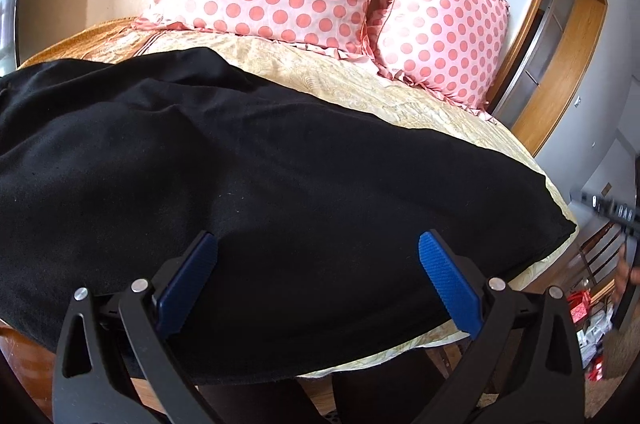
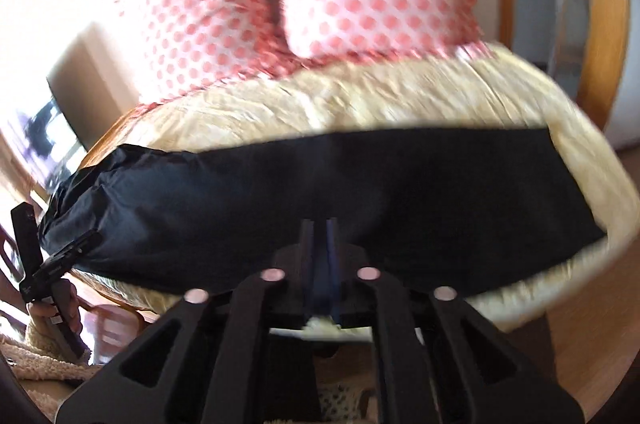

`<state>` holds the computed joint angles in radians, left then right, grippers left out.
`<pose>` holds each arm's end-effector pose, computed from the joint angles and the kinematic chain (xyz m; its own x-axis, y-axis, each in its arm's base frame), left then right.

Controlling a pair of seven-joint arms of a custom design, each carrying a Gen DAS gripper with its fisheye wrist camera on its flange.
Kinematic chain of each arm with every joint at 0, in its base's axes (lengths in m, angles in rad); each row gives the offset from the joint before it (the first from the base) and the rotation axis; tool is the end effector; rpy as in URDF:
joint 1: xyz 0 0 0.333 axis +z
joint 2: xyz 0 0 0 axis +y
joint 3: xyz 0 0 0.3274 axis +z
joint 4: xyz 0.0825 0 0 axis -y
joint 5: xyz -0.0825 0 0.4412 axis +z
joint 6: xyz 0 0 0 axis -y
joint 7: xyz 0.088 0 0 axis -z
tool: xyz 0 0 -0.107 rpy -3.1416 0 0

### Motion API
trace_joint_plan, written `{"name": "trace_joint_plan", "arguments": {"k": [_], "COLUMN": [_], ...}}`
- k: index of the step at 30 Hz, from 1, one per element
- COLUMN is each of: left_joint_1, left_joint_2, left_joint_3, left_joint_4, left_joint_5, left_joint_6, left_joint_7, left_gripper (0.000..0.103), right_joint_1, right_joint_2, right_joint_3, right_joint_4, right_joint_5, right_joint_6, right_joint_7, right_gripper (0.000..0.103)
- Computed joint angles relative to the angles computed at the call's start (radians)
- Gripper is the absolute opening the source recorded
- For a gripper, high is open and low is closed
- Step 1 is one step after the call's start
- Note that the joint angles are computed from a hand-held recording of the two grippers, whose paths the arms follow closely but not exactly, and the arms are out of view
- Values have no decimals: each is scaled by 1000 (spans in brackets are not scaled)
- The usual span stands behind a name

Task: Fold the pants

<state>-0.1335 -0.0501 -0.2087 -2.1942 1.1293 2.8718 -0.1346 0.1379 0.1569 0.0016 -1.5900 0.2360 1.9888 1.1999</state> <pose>0.5487 -0.2505 0.4445 0.2085 -0.9332 0.2926 -0.5807 -0.3589 -0.7308 0.6841 0.1106 0.5663 0.4407 -0.8879 -0.1320 -0.8723 -0.3889 -0.2964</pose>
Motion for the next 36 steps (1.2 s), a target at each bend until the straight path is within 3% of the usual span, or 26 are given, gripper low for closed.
{"name": "trace_joint_plan", "arguments": {"k": [2,7,11,13,14,15,16,21,25,26,28,29,31,34,36], "left_joint_1": [-7,-32,-35,-34,-33,-33,-33,-35,-26,-23,-18,-17,-17,-23,-26], "left_joint_2": [5,11,1,-2,-1,1,3,12,3,3,5,8,16,26,28], "left_joint_3": [-7,-17,-12,-10,-11,-11,-11,-9,-3,-2,-1,1,2,1,2], "left_joint_4": [8,23,11,6,7,8,10,20,10,10,13,16,25,37,40], "left_joint_5": [14,14,25,29,30,30,32,46,121,137,160,164,157,138,133], "left_joint_6": [-33,-118,-117,-108,-108,-111,-115,-122,-78,-69,-55,-49,-48,-67,-71], "left_joint_7": [15,67,65,72,78,84,88,85,-25,-49,-83,-86,-74,-48,-42], "left_gripper": [101,101,101,101,101,101,101,101,101,101,101,101,101,101,101], "right_joint_1": [21,89,123,150,159,152,153,114,84,75,54,51,35,-22,-59], "right_joint_2": [63,249,417,446,454,467,480,356,240,214,169,145,112,77,76], "right_joint_3": [39,97,106,81,68,63,53,19,-42,-62,-106,-130,-158,-177,-169], "right_joint_4": [45,194,377,403,405,416,432,304,187,164,122,96,59,31,30], "right_joint_5": [55,101,113,59,34,38,26,-6,-96,-130,-224,-298,-402,-426,-410], "right_joint_6": [9,-74,-256,-284,-274,-259,-247,-124,-27,-6,39,67,106,128,135], "right_joint_7": [-111,-240,-201,-160,-138,-119,-87,1,151,214,352,430,557,730,793], "right_gripper": [48,46,44,44,42,27,23,24,25,26,51,74,75,74,64]}}
